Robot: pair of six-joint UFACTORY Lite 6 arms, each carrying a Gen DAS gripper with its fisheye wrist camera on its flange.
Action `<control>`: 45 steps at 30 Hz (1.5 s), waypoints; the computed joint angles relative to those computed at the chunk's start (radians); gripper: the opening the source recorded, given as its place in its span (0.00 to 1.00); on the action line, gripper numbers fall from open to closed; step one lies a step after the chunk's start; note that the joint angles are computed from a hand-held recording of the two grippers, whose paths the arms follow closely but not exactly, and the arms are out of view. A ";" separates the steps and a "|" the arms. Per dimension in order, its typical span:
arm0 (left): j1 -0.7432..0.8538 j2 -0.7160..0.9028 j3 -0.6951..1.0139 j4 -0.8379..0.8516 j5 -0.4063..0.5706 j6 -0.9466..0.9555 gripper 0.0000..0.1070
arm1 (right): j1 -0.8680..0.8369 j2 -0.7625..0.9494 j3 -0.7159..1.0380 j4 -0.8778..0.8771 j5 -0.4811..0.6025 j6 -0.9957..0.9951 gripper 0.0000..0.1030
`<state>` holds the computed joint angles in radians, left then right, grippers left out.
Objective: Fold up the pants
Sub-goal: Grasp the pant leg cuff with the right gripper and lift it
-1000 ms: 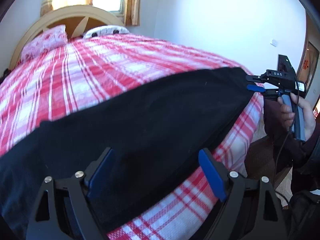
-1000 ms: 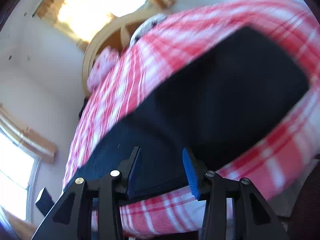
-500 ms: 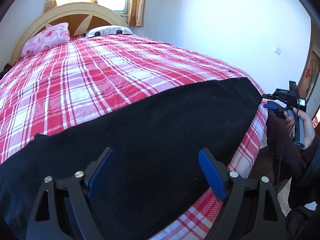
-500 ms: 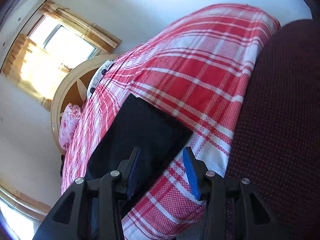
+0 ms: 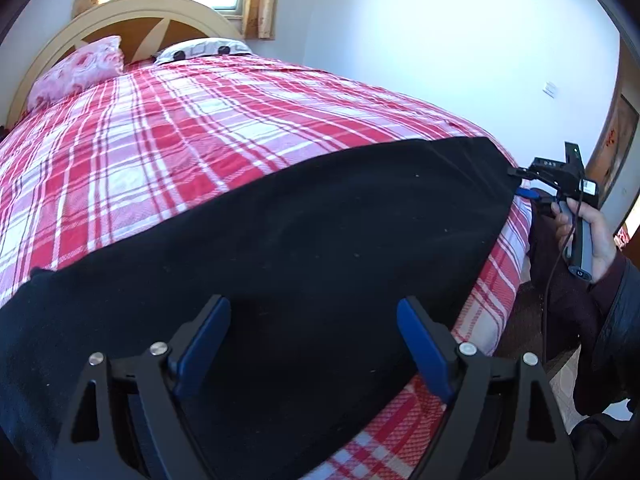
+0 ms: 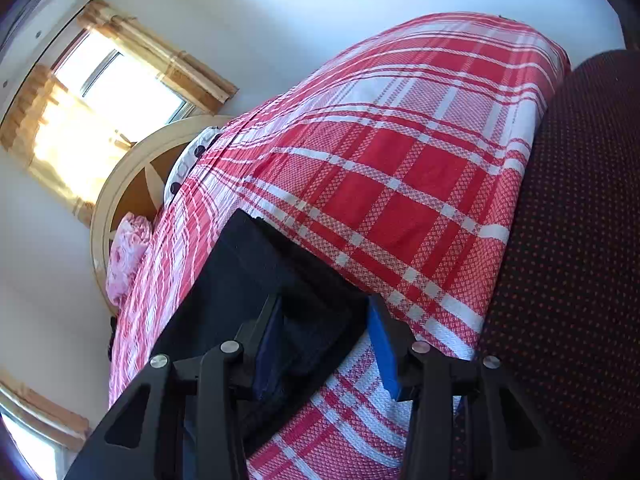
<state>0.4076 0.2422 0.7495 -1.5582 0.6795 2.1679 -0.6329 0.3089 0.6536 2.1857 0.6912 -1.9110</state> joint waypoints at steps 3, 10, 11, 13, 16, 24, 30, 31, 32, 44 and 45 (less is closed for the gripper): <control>0.001 -0.010 -0.009 -0.004 0.003 0.008 0.82 | -0.003 -0.006 -0.007 0.003 -0.010 -0.011 0.34; 0.002 0.017 0.008 -0.015 0.001 0.005 0.82 | -0.041 -0.010 -0.029 -0.041 0.054 -0.006 0.11; 0.001 0.016 0.008 -0.018 0.000 0.006 0.82 | -0.045 -0.005 -0.026 -0.046 0.061 -0.001 0.10; -0.001 0.015 0.006 -0.023 -0.003 0.008 0.82 | -0.050 -0.033 -0.049 -0.039 0.067 -0.023 0.10; 0.000 0.017 0.007 -0.027 -0.003 0.010 0.82 | -0.028 -0.102 -0.093 -0.017 0.064 -0.063 0.10; 0.033 0.012 0.014 0.001 0.023 -0.025 0.82 | -0.004 -0.188 -0.134 -0.041 0.069 -0.042 0.10; 0.072 -0.007 0.012 0.020 0.060 -0.056 0.82 | 0.230 -0.537 -0.249 -0.067 -0.011 0.016 0.10; 0.080 -0.010 0.011 0.024 0.067 -0.059 0.82 | 0.288 -0.569 -0.252 -0.055 -0.032 0.021 0.10; 0.093 -0.015 0.008 0.033 0.079 -0.065 0.82 | 0.377 -0.602 -0.253 -0.020 -0.068 0.007 0.10; 0.242 0.044 0.054 0.121 0.181 -0.129 0.82 | 1.160 -0.264 0.043 0.633 -0.306 -0.565 0.10; 0.249 0.054 0.059 0.125 0.186 -0.132 0.82 | 1.194 -0.210 0.085 0.637 -0.327 -0.585 0.10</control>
